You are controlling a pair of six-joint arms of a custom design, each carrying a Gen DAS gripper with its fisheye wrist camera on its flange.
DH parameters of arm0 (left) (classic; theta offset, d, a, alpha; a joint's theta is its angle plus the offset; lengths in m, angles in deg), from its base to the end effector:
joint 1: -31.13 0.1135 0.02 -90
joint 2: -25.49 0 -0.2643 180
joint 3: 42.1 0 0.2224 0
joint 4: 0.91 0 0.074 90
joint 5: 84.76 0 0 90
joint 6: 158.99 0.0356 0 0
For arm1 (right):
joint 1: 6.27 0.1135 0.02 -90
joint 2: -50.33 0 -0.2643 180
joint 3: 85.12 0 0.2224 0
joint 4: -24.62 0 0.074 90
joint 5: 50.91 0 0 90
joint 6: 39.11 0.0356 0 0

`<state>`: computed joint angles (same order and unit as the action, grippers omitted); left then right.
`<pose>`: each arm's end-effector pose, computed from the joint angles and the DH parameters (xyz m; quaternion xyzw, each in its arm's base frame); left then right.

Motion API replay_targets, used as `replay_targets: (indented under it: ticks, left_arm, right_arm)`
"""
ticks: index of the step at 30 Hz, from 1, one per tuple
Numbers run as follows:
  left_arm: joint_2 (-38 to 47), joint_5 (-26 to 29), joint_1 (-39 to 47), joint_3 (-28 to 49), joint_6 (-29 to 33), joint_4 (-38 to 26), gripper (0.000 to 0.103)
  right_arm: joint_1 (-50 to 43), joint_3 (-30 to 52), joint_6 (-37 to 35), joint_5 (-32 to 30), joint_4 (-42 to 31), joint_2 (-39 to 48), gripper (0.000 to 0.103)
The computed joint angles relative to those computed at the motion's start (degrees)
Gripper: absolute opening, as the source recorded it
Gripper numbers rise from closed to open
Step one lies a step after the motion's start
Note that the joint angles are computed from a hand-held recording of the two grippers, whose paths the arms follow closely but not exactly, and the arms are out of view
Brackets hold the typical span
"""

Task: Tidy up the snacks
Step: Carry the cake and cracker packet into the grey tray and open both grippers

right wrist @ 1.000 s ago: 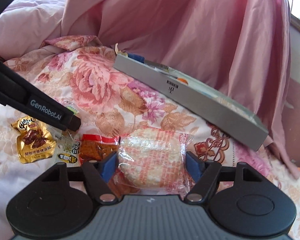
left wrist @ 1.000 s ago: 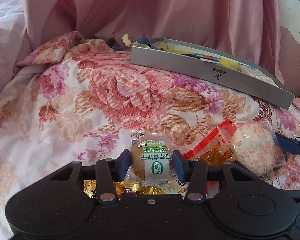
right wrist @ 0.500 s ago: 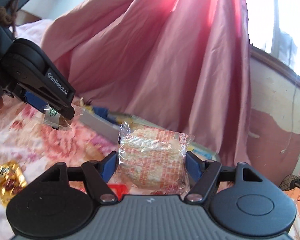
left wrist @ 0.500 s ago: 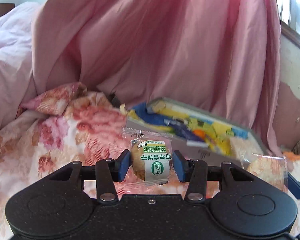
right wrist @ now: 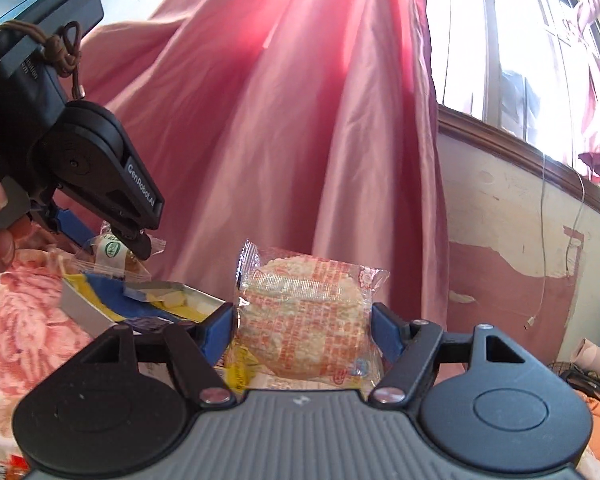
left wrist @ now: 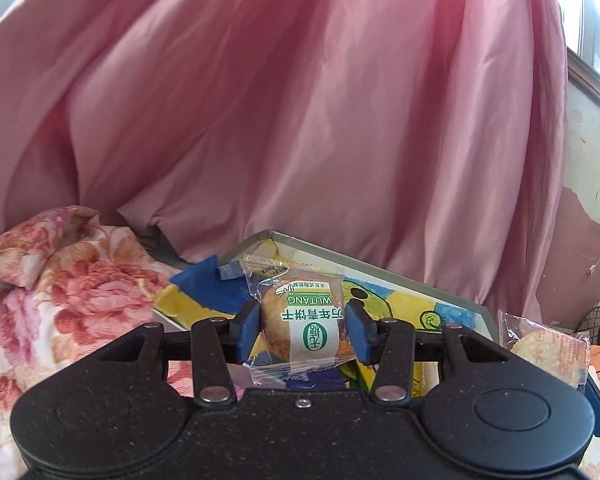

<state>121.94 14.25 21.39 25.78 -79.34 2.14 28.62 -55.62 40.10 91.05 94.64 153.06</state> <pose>0.3376 -0.0636 0.2227 0.0374 0.8434 -0.1582 0.5121 0.2114 0.1133 0.1530 0.0238 0.7188 -0.1824 0.6704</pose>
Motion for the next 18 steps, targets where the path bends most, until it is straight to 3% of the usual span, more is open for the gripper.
replay_targets:
  ticks: [5, 10, 12, 18]
  left_arm:
    - [5.16, 0.08, -2.48, 5.06, -1.05, -2.60, 0.048]
    - [9.76, 2.20, -3.96, 11.96, -0.22, -10.73, 0.048]
    - [10.85, 1.80, -4.88, 12.85, 1.62, -11.38, 0.042]
    - [12.52, 2.70, -5.14, 14.61, 1.24, -13.17, 0.044]
  right_arm:
    - [-4.75, 1.98, 4.12, -2.91, -5.87, -0.16, 0.076]
    - [-9.09, 3.44, 8.90, -6.22, -11.56, -0.53, 0.076]
    - [-10.46, 3.97, 10.84, -7.97, -14.32, -1.27, 0.076]
    - [-13.24, 6.73, 13.39, -13.59, -23.35, -2.12, 0.077]
